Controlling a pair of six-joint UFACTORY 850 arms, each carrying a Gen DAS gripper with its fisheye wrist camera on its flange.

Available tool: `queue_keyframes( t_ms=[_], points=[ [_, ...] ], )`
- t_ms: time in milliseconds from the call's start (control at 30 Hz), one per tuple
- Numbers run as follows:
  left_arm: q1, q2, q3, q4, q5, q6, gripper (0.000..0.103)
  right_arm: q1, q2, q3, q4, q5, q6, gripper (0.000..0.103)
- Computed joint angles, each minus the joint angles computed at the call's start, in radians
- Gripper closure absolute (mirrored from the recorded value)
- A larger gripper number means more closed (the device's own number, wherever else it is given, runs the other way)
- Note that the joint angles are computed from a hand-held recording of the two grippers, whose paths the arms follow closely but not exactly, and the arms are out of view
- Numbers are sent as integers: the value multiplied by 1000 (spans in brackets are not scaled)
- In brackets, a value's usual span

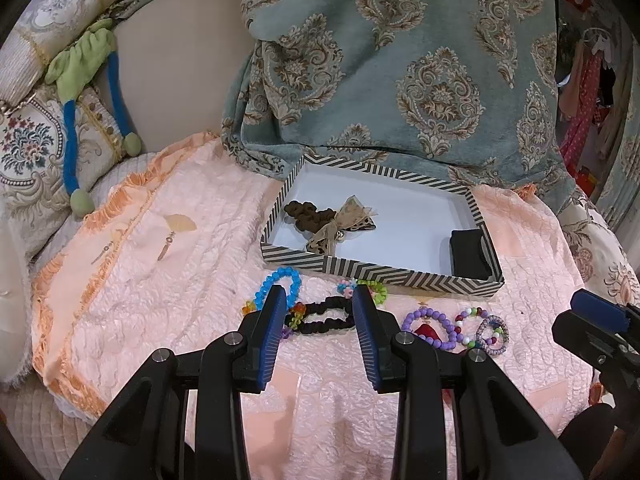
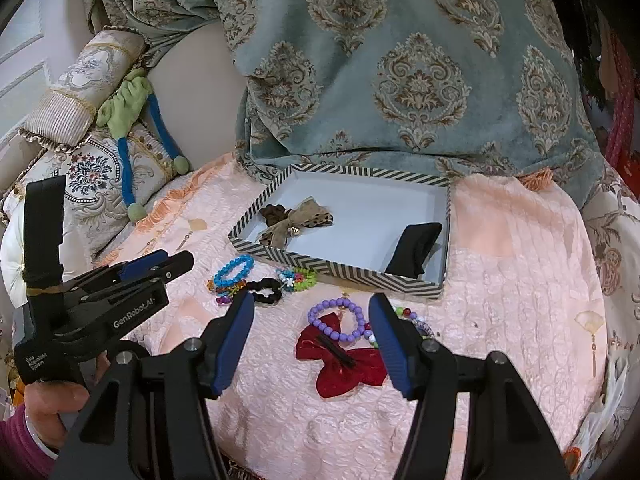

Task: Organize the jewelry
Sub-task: 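Withdraw both open grippers from the tray toward the remaining jewelry, then grasp the blue bead bracelet with the left gripper while the right gripper grasps the purple bracelet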

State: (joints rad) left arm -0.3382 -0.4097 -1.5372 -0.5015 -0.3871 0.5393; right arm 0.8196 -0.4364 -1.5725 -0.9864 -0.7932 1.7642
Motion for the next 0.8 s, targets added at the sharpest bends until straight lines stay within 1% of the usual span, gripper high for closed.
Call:
queue_keyframes(
  t_ms=[67, 167, 333, 433, 500, 600, 667, 800],
  points=[
    [4, -4, -5, -12, -12, 7, 85, -1, 2, 5, 2, -1, 0, 40],
    [19, -21, -29, -51, -60, 24, 85, -6, 10, 21, 6, 8, 3, 40],
    [60, -72, -93, -109, -167, 13, 85, -19, 8, 55, 42, 27, -28, 41],
    [84, -103, -124, -113, -207, -13, 85, -29, 5, 79, 49, 55, -31, 41],
    [96, -118, -135, -111, -220, -32, 85, -38, -3, 87, 67, 72, -39, 47],
    [120, -154, -170, -125, -268, -59, 85, -54, -15, 95, 81, 101, -40, 51],
    [130, -174, -189, -125, -285, -82, 85, -65, -23, 96, 88, 122, -45, 55],
    [137, -215, -230, -119, -319, -101, 85, -86, -49, 81, 108, 149, -82, 58]
  ],
)
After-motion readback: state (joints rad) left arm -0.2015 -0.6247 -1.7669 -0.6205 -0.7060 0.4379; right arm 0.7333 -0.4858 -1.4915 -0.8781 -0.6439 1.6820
